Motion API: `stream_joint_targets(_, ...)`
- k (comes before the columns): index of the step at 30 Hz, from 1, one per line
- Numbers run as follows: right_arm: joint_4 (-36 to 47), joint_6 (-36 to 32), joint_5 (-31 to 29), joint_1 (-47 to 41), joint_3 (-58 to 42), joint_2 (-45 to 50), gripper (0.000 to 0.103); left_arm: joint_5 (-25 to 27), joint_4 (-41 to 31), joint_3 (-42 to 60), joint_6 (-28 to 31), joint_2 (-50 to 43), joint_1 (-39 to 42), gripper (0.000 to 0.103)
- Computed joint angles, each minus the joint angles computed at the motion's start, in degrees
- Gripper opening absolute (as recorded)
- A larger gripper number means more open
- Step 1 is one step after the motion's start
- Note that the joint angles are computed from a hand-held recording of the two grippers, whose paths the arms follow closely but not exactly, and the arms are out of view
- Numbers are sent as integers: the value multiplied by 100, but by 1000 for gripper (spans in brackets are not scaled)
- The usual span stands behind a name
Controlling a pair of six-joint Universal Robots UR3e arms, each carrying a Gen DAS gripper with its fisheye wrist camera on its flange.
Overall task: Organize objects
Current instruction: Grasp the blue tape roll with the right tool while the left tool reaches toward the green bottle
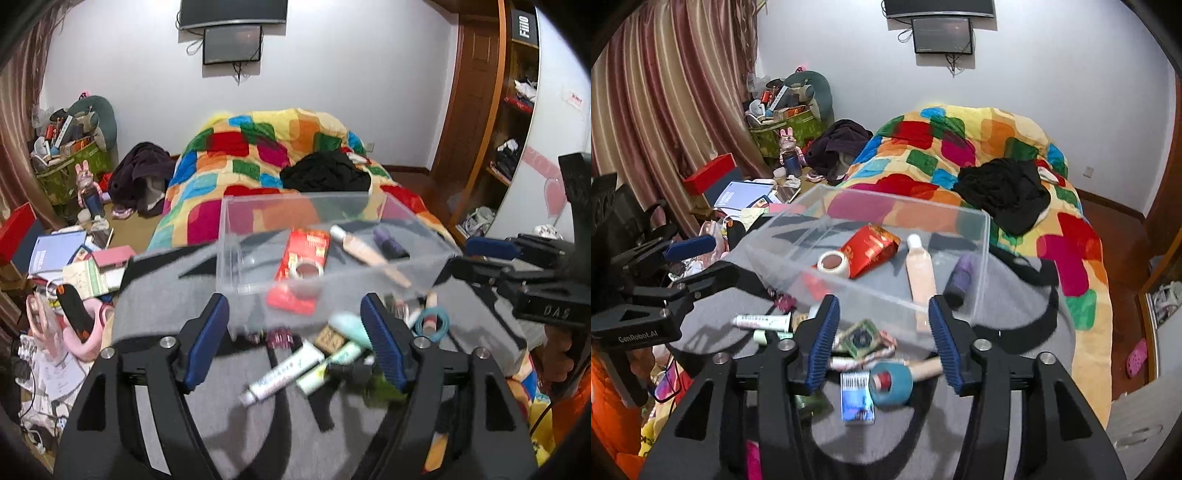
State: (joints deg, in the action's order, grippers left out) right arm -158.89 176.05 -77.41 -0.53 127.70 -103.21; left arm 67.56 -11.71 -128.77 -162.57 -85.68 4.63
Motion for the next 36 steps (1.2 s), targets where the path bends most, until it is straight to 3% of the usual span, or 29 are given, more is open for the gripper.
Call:
stream_joint_targets(10, -352, 58, 183, -280, 976, -113, 52, -17, 374, -988, 53, 222, -298, 91)
stream_joint_targets(15, -677, 119, 282, -355, 1170, 298, 51, 114, 631, -1134, 4, 34, -679, 92)
stream_joint_targets(21, -719, 53, 628, -548, 1248, 415, 22, 312, 970, -907, -251, -548, -1097, 92)
stream_joint_targets(26, -797, 66, 649, -558, 1389, 176, 17, 517, 1446, -838, -411, -968, -1318, 91)
stream_joint_targets(34, -637, 8, 771, -490, 1464, -336, 16, 497, 1546, -808, -452, -1171, -1402, 56)
stream_joint_targets(36, -537, -5, 841, -513, 1468, -521, 16, 515, 1621, -890, -467, -1093, -1383, 57)
